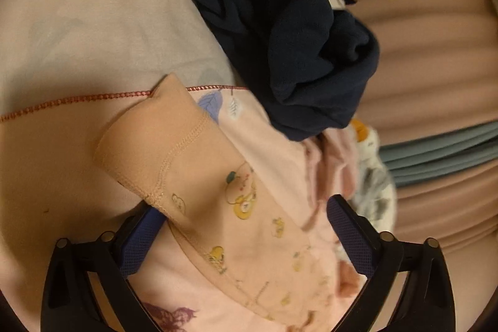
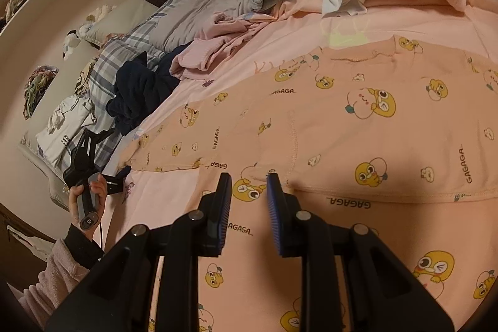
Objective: Fold small clothes
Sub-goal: 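Grasp the other sleeve cuff with the left tool and lift it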
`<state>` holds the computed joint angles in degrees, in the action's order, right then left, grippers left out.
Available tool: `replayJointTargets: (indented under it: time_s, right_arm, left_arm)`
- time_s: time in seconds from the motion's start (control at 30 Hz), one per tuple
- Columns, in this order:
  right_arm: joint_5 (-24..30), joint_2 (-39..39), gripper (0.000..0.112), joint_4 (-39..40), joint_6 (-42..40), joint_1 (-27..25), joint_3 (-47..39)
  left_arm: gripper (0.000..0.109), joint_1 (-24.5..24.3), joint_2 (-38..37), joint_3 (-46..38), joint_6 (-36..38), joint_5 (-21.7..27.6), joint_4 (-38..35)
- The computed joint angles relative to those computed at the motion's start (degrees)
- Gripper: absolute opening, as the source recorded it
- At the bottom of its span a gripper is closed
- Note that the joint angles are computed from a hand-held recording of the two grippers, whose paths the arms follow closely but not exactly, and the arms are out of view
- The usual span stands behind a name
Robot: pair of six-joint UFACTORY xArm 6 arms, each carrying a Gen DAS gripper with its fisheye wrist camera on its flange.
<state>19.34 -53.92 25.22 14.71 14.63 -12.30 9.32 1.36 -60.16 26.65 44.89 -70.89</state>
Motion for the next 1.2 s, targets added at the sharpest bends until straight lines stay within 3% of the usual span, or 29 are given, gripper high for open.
replayJointTargets:
  time_s: [0.03, 0.07, 0.1, 0.17, 0.2, 0.23, 0.33, 0.5, 0.57, 0.9, 1.1, 1.2]
  right_arm:
    - [0.0, -0.1, 0.025, 0.3, -0.1, 0.0, 0.2]
    - [0.2, -0.2, 0.025, 0.8, -0.3, -0.1, 0.3]
    - [0.5, -0.4, 0.025, 1.0, -0.2, -0.2, 0.5]
    - [1.4, -1.3, 0.025, 0.6, 0.1, -0.5, 0.9]
    - [1.8, -2.0, 0.025, -0.3, 0.8, -0.7, 1.1]
    - [2.3, -2.7, 0.025, -1.0, 1.2, -1.0, 1.3]
    - [4.2, -5.7, 0.025, -1.5, 1.4, -2.4, 2.1]
    - [8.2, -11.8, 0.027, -3.4, 2.3, -6.1, 3.7]
    - [10.1, -14.3, 0.031, -3.9, 2.8, -7.8, 4.4]
    - [22.8, -30.6, 0.031, -1.3, 0.6, -18.1, 8.3]
    - [37.1, -41.8, 0.031, 4.1, -5.5, -31.1, 9.9]
    - [46.0, -46.3, 0.031, 8.7, -11.1, -41.8, 10.3]
  left_arm:
    - [0.081, -1.7, -0.4, 0.2, -1.9, -3.6, 4.6]
    - [0.063, -2.4, -0.4, -0.1, -4.1, -4.8, 8.7]
    - [0.053, -2.8, -0.5, -0.1, -5.3, -5.6, 11.3]
    - [0.022, -3.5, -0.3, 0.2, -9.3, -7.7, 16.9]
    - [0.010, -3.5, -0.4, 0.5, -11.0, -8.5, 19.2]
    - [0.006, -3.6, -0.5, 0.6, -12.4, -9.1, 21.1]
    - [0.004, -4.8, -1.9, 1.4, -16.4, -11.6, 28.1]
    - [0.002, -11.0, -8.4, 5.0, -19.5, -18.3, 40.3]
    - [0.002, -14.3, -11.6, 6.2, -18.2, -19.6, 41.4]
    - [0.002, -31.4, -20.1, 7.8, -18.7, -19.2, 46.6]
    - [0.002, -42.1, -20.1, 8.6, -26.0, -20.4, 56.7]
    - [0.002, -47.7, -19.7, 10.0, -32.7, -22.1, 65.3]
